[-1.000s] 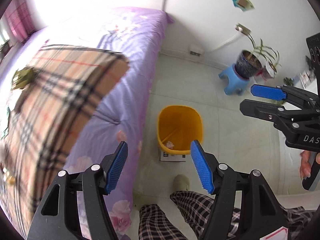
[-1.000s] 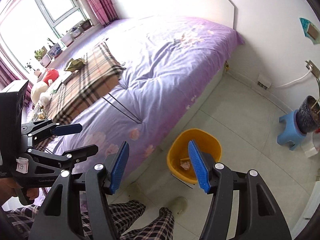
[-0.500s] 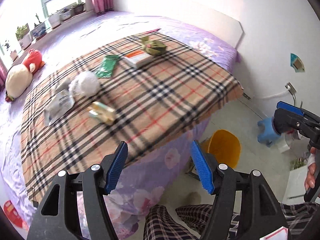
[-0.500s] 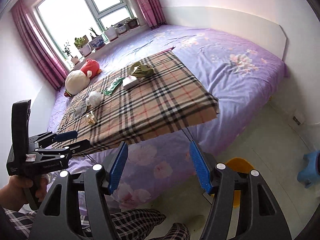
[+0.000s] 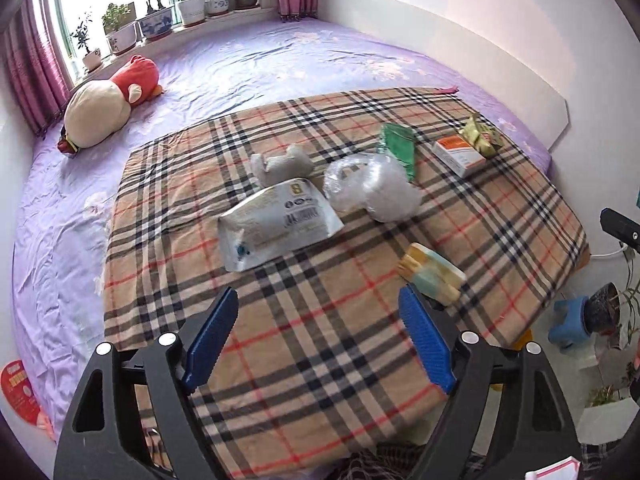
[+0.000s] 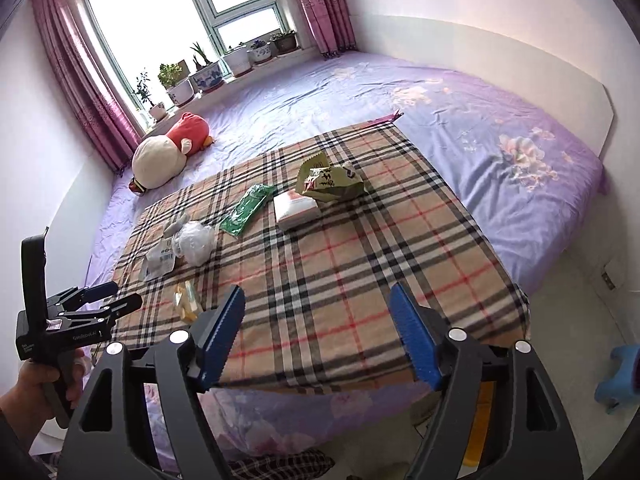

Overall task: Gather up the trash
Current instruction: 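Move both tools back over the plaid cloth, then grasp the white snack wrapper with the left tool while the right tool grasps the yellow-green wrapper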

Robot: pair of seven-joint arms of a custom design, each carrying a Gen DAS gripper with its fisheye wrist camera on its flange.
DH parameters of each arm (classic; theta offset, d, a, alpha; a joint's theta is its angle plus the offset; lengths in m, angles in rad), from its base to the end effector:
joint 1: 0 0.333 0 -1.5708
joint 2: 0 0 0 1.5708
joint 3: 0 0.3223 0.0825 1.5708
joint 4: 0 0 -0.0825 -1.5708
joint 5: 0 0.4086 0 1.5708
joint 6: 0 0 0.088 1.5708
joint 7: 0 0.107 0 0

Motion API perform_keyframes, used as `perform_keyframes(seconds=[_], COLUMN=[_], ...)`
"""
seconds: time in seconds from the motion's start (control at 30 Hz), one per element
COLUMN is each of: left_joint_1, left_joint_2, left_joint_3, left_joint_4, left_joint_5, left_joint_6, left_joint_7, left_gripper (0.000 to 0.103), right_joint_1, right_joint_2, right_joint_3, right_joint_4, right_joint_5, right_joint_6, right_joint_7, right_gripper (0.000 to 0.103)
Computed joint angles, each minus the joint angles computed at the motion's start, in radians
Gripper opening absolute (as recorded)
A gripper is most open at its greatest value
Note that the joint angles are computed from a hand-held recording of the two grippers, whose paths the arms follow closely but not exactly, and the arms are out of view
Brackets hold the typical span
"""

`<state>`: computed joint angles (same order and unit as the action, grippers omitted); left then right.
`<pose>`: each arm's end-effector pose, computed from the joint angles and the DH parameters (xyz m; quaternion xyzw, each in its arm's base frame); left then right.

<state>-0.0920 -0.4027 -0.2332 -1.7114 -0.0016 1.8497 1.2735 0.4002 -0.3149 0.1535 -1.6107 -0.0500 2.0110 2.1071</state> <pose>0.4238 -0.1786 0.7946 -0.6698 0.6933 -0.2122 0.1599 0.4061 0.2710 0.8302 -0.6726 0.6513 -0.1298 0.3264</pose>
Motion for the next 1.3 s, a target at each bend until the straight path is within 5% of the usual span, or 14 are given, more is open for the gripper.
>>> perform_keyframes(seconds=[0.17,0.77,1.17,1.3], left_joint_1=[0.017,0.025,0.014,0.010], left_joint_2=[0.054,0.177,0.204,0.222], left_joint_3=[0.026,0.060,0.059,0.062], left_joint_4=[0.008,0.065,0.085,0.106], left_joint_5=[0.011,-0.034,-0.036,-0.047], left_joint_6=[0.015,0.059,0.086,0.091], left_joint_7=[0.044,0.191,0.196,0.216], left_gripper=[0.088,0.092,0.084,0.071], right_joint_1=[-0.006,0.030,0.025,0.021], right_joint_2=[0.110,0.460,0.602,0.614], right_joint_3=[0.013,-0.023,-0.063,-0.065], right_joint_4=[0.109,0.496,0.630,0.641], right_joint_5=[-0.044,-0.109,-0.075,-0.063], right_joint_6=[-0.019,-0.143,-0.234,-0.231], right_joint_7=[0.014,0.002,0.023,0.006], right_gripper=[0.087,0.089,0.089,0.086])
